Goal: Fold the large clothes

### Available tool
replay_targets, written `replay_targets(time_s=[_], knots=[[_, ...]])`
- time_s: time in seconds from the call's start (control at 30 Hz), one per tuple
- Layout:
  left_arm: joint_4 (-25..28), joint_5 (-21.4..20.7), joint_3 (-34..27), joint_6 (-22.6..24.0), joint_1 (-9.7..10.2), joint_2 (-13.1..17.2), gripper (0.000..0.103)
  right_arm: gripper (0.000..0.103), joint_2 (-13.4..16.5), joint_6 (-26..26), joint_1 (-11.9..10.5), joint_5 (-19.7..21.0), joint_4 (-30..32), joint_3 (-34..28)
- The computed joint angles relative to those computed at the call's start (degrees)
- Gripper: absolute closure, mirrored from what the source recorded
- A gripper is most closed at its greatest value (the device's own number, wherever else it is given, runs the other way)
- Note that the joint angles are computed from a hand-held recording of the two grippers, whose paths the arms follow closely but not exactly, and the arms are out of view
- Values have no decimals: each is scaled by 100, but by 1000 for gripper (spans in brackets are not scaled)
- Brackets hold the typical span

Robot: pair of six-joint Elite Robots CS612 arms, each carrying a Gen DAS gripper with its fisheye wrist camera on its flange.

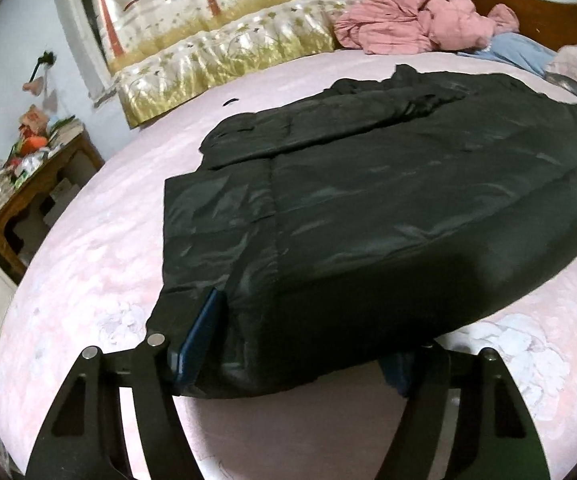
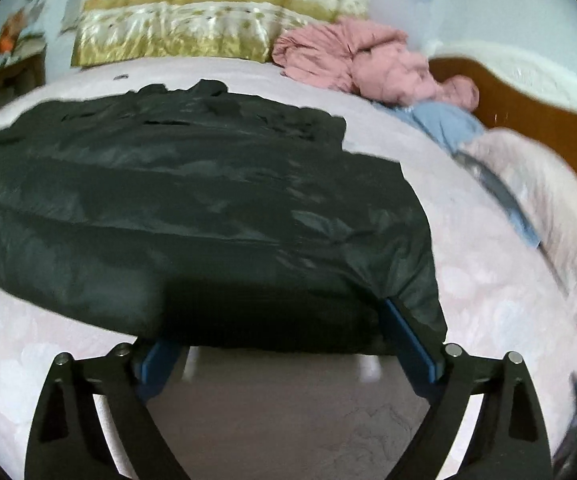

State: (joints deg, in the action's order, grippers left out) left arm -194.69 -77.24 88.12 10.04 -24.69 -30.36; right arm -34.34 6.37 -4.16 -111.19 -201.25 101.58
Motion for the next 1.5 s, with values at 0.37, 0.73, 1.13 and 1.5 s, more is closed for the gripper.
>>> replay_targets(time_s=[0.37,0.73,1.13,1.5], knots=[[-563,-92,148,310,-26,5,78,84,90,-7,121,-542,-34,-113],[-2002,-555,1174,-12,83,-400,86,97,-116,45,125,-90,-2007,832],[-2567,-961,1652,-342,220,-713,81,97,-331,213,222,197,-3323,1613],[-276,-836,-218,85,204,-451,73,97,-530,-167,-65,334,-1424,322]])
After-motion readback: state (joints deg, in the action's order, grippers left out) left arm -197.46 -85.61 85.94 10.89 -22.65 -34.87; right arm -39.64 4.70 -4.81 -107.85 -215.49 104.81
